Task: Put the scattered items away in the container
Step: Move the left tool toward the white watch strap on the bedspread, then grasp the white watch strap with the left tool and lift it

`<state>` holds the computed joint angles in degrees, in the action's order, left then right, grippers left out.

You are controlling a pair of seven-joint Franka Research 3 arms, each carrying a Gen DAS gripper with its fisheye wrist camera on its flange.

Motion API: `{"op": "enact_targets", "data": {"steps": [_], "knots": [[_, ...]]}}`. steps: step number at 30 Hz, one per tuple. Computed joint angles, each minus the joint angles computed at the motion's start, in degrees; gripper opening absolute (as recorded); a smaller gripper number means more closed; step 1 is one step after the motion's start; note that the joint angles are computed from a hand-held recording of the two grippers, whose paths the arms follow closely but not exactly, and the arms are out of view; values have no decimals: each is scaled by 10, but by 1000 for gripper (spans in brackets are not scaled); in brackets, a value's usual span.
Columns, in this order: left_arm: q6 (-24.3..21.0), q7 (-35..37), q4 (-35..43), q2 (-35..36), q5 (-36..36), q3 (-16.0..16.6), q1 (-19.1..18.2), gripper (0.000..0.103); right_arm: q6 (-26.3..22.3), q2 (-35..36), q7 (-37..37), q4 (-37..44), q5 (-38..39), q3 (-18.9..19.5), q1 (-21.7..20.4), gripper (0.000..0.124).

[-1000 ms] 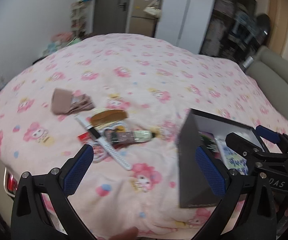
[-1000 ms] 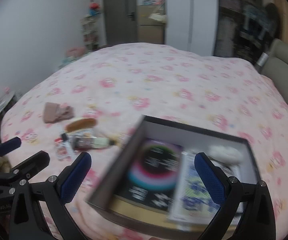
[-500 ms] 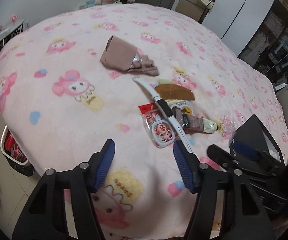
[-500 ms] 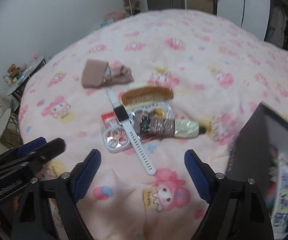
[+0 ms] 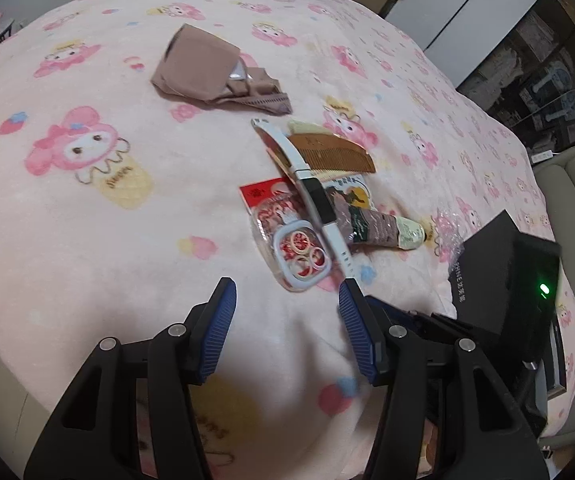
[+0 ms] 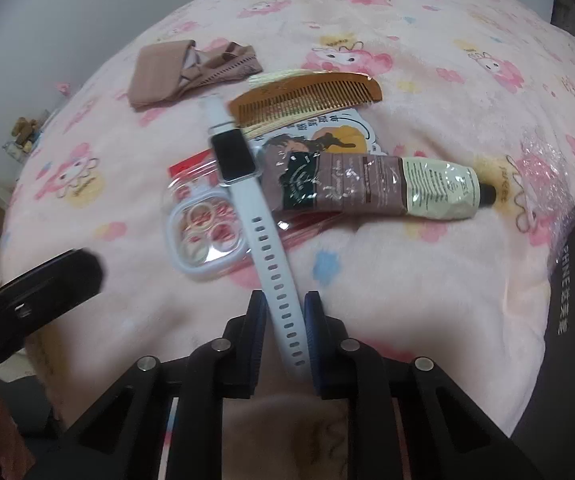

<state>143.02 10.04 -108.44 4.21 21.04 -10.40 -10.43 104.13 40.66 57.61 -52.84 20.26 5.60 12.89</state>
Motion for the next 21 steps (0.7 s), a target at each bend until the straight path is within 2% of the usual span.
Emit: {"op": "enact_targets", "data": {"steps": [5, 10, 11, 13, 15, 19, 21], "knots": [[42, 41, 18, 35, -43, -5, 2, 54, 41, -101, -41, -146, 18, -2, -16, 12], [92, 124, 37, 83, -145, -20, 15, 53, 39, -124, -31, -162, 31, -9, -23, 13], [100, 138, 41, 90, -160, -23, 16, 51, 37, -123, -28, -159, 32, -10, -23, 13], [115, 170, 49, 104, -199, -32, 23, 20, 41, -123, -25, -160, 28, -12, -22, 13], [127, 175, 52, 112, -224, -34, 22, 18, 50, -127, -21, -169, 19, -15, -18, 13], [137, 159, 42, 103, -217, -26, 9, 9, 76, -146, -21, -197, 0, -19, -11, 13], [146, 172, 34, 96, -234, -33, 13, 9, 87, -156, -28, -210, -2, -19, -12, 13]]}}
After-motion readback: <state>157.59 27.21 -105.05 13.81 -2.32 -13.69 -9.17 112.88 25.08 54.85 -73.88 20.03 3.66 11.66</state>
